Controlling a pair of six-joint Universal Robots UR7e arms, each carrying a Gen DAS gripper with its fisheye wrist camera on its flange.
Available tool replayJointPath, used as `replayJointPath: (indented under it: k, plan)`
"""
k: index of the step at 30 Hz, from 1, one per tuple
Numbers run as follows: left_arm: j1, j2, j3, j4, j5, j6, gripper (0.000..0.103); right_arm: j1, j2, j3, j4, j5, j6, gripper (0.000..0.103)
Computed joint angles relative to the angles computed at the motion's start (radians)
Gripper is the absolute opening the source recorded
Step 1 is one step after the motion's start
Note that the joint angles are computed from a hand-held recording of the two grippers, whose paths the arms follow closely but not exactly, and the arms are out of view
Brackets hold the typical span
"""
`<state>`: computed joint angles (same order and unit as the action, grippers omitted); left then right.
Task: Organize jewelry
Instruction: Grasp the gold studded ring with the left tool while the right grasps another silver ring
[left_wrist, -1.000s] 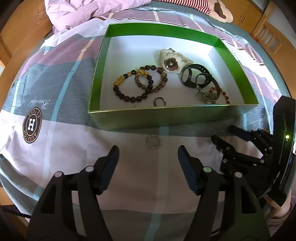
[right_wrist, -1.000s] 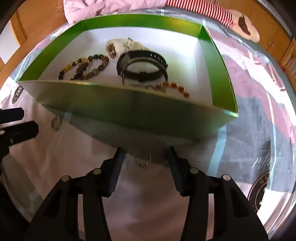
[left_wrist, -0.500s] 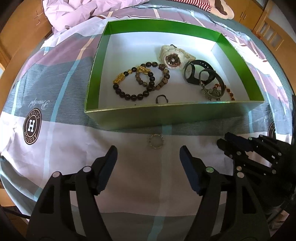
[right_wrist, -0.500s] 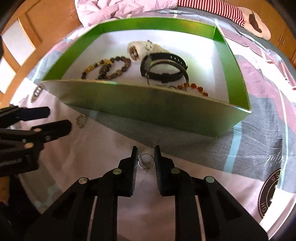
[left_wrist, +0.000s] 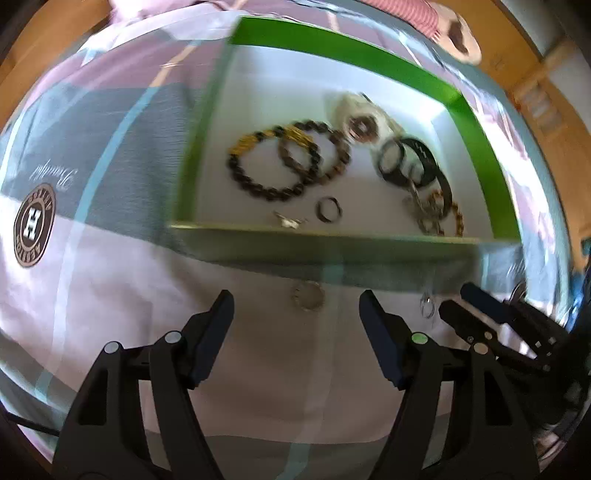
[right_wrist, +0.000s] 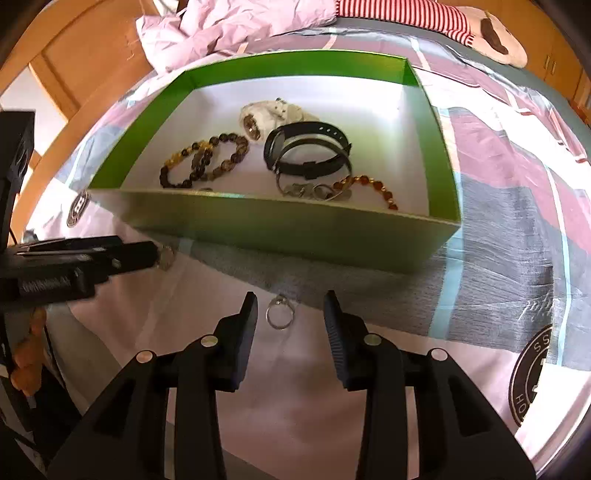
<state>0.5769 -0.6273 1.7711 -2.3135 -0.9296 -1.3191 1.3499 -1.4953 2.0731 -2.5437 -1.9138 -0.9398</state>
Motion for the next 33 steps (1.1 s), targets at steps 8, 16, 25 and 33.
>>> replayJointPath:
  k: [8, 16, 25, 33]
  plan:
    - [0.004, 0.102, -0.126, 0.195, 0.038, 0.052, 0.057, 0.011, 0.034, 0.039, -0.083, -0.065, -0.055, 0.037]
    - [-0.002, 0.110, -0.135, 0.218, 0.064, 0.055, 0.043, 0.009, 0.038, 0.053, -0.114, -0.075, -0.070, 0.037]
    - [-0.007, 0.111, -0.134, 0.210, 0.062, 0.062, 0.036, 0.011, 0.048, 0.049, -0.116, -0.077, -0.065, 0.037]
    - [-0.007, 0.115, -0.140, 0.220, 0.065, 0.063, 0.038, 0.009, 0.052, 0.046, -0.122, -0.073, -0.066, 0.037]
